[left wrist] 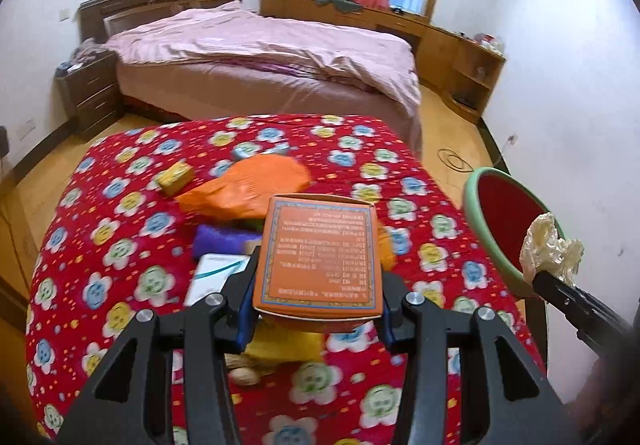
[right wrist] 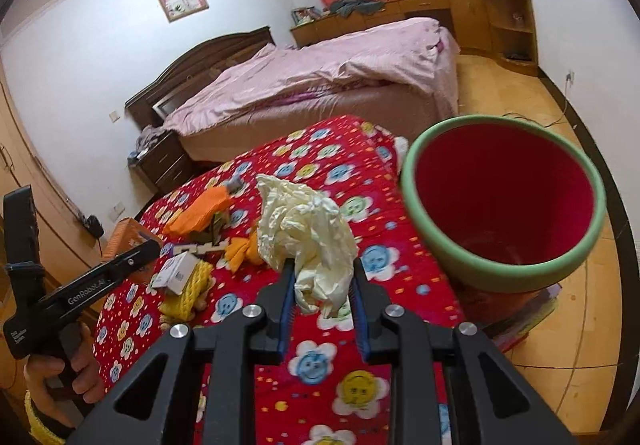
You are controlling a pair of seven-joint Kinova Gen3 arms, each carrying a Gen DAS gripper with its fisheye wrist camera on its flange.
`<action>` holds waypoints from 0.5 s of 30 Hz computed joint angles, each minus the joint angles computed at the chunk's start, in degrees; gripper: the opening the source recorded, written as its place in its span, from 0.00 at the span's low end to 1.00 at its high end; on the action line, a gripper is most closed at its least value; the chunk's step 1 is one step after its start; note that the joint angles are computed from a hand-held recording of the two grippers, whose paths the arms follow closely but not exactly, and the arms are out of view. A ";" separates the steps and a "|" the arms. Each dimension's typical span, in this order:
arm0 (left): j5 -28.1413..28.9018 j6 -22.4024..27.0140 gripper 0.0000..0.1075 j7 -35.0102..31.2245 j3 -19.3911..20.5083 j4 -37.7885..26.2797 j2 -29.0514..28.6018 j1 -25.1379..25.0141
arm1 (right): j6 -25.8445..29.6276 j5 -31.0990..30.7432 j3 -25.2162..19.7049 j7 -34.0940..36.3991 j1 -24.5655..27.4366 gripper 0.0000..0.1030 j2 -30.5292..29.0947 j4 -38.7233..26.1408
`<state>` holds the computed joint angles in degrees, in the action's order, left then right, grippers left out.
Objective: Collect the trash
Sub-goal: 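Carry the box and tissue in both tools over the green-rimmed red bin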
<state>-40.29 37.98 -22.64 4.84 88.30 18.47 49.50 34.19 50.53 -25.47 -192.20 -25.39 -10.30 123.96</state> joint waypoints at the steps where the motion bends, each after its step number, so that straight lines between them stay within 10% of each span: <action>1: 0.03 0.35 0.44 -0.69 0.37 -1.09 0.63 0.14 | 0.34 -0.27 0.22 0.17 0.09 0.26 -0.60 0.27; 15: 6.79 4.30 0.44 -13.82 0.45 -16.63 9.29 3.44 | -2.33 -6.23 0.99 5.50 9.27 0.26 -7.65 4.72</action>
